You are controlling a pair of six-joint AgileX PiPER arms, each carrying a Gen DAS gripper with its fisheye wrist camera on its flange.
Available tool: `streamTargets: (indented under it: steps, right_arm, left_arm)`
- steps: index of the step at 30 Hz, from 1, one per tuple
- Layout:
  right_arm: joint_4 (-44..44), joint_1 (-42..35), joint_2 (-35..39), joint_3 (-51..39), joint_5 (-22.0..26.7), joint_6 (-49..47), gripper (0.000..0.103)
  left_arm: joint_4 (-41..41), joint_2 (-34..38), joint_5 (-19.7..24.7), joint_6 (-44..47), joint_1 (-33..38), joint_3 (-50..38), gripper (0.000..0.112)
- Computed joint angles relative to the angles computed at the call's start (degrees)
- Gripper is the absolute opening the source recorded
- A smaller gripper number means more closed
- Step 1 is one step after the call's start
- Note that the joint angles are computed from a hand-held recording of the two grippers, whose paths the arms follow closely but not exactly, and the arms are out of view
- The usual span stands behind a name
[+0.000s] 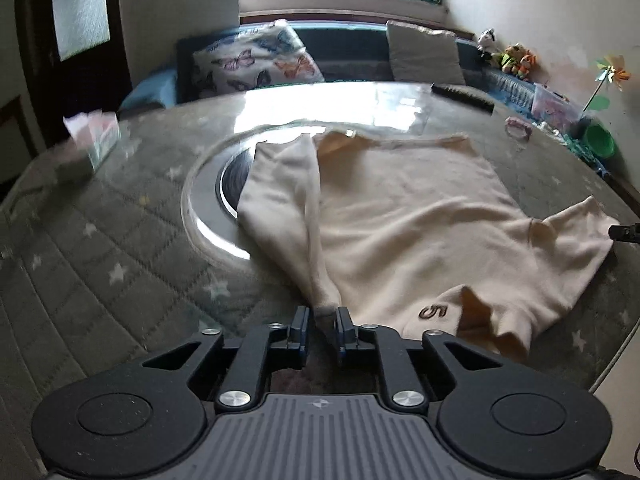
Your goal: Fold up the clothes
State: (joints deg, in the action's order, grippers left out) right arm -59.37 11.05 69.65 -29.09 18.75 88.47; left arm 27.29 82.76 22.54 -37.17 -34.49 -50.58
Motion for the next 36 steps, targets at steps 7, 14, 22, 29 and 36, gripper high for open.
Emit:
streamTargets:
  steps: [7, 14, 22, 29, 36]
  right_arm:
    - [-4.92, -1.75, -0.25, -0.21, 2.66, 4.44, 0.021]
    - [1.58, 4.54, -0.93, -2.86, 0.82, -7.52, 0.033]
    - [20.38, 17.27, 5.63, -10.26, -4.66, -38.57, 0.039]
    - [32.89, 27.64, 13.57, -17.36, -4.34, -62.77, 0.039]
    - [18.39, 35.69, 19.96, -20.34, -2.31, -58.23, 0.039]
  left_arm:
    - [-10.13, 1.04, -5.69, 13.69, -2.81, -1.00, 0.045]
    - [-6.28, 6.70, -6.08, 15.31, -6.34, -2.29, 0.040]
    - [-17.76, 5.60, -7.64, 24.88, -1.56, -0.86, 0.013]
    - [-22.45, 5.81, -7.77, 29.92, -0.59, -1.13, 0.012]
    - [-26.86, 6.05, -7.45, 34.13, 0.56, -2.10, 0.012]
